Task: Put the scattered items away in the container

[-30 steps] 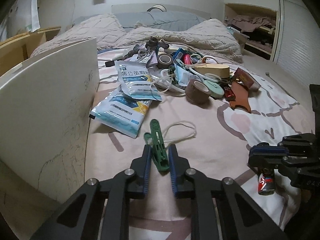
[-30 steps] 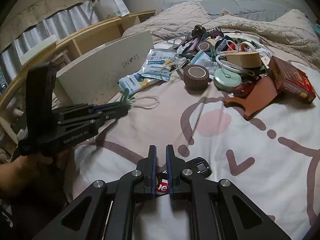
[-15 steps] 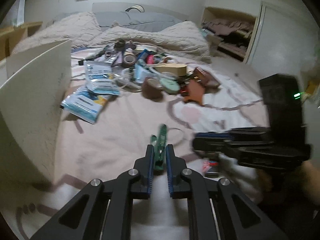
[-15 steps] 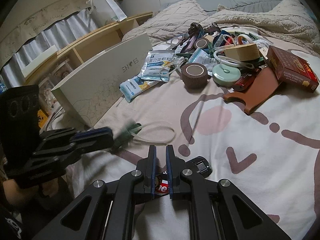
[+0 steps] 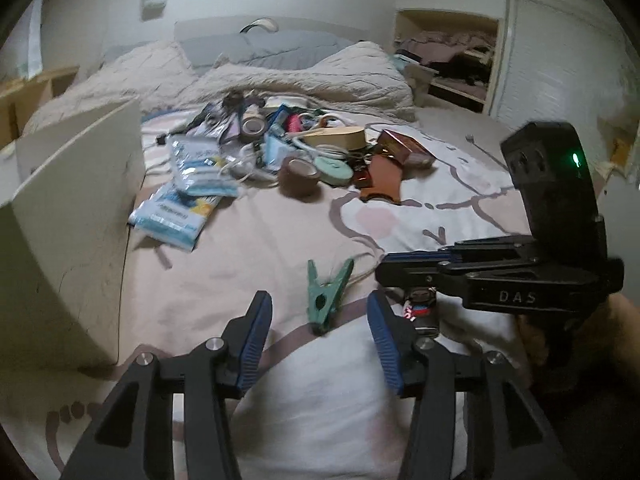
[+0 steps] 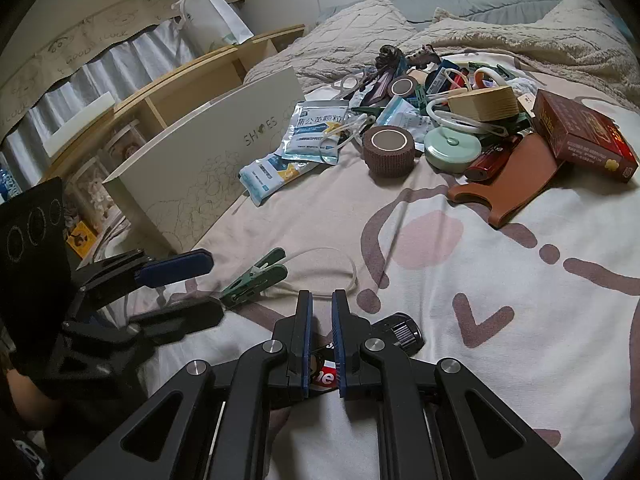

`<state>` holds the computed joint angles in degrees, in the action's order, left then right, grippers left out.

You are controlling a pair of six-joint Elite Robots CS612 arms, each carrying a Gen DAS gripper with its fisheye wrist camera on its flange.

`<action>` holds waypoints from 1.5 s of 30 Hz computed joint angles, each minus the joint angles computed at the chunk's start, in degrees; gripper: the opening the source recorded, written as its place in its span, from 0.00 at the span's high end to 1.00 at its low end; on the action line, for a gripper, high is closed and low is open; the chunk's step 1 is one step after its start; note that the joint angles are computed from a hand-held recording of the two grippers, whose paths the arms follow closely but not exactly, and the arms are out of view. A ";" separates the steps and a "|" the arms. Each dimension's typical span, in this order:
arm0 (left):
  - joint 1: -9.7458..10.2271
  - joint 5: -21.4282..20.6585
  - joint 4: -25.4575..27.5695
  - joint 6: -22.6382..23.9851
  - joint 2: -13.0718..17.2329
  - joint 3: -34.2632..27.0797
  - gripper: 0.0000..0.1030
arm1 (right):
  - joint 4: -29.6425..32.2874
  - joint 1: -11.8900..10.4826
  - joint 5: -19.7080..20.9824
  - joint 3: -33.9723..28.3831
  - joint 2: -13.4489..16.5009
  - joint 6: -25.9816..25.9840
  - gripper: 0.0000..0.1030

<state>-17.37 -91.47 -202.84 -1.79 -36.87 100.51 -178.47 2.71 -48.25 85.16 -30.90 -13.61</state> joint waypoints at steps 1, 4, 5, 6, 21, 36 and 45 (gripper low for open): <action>-0.30 1.16 0.29 0.72 0.15 -0.25 0.52 | 0.00 0.00 0.00 0.00 0.00 0.00 0.91; -0.86 4.17 1.66 1.51 0.67 -1.10 0.52 | -0.01 0.00 -0.02 0.01 0.00 -0.03 0.91; -1.01 5.57 1.96 1.40 0.84 -1.33 0.52 | -0.01 0.00 -0.02 0.01 0.00 -0.03 0.91; -1.11 6.71 2.06 1.15 0.93 -1.41 0.52 | -0.03 0.01 -0.01 0.00 0.01 0.00 0.91; -0.09 13.07 1.81 -4.74 1.98 -3.33 0.52 | -0.08 -0.03 0.16 -0.07 0.10 0.10 0.91; -0.21 8.76 0.47 -1.91 2.33 -4.14 0.39 | 0.04 -0.07 0.55 -0.38 0.33 0.09 0.91; 0.42 6.67 6.19 -1.92 3.24 -7.40 0.40 | 0.46 -0.25 1.39 -0.75 0.52 -0.08 0.91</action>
